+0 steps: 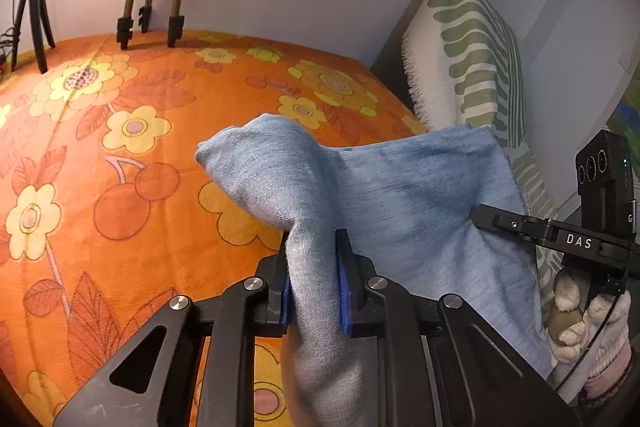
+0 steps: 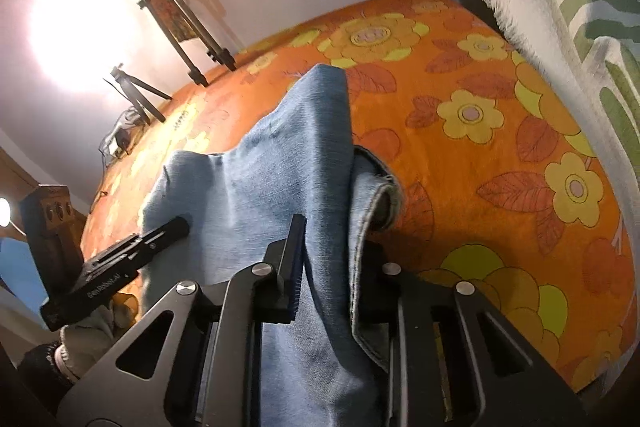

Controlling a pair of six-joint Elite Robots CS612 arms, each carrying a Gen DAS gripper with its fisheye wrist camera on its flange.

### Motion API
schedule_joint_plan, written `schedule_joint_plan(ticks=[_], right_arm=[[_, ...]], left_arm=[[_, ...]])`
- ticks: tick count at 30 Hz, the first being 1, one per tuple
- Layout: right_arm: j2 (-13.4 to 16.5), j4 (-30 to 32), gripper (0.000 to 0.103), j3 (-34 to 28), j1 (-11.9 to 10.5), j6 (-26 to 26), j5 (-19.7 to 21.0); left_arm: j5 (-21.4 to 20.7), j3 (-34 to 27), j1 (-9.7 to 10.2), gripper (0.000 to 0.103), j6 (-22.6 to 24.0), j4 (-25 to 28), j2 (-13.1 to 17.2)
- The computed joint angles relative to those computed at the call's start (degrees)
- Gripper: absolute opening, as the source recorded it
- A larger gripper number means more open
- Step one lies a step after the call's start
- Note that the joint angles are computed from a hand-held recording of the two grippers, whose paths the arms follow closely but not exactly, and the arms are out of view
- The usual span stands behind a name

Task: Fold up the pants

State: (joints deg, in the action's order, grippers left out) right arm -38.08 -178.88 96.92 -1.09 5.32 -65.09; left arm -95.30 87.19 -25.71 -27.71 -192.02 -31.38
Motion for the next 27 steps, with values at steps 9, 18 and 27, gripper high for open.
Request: schedule_joint_plan(ticks=[9,18,27], right_arm=[[-1.8,-3.7,0.019,-0.1,1.1,-0.1,-1.8],[1.1,-2.3,0.018,-9.4,2.7,-2.0,-4.7],[9.6,6.2,0.018,-26.7,3.2,-0.7,-6.6]], left_arm=[[0.4,-0.4,0.7,0.015,1.3,-2.8,-1.2],[3.1,-8.3,2.43,0.015,6.0,0.9,0.8],[4.4,-24.1,4.49,0.015,8.2,8.7,8.3]])
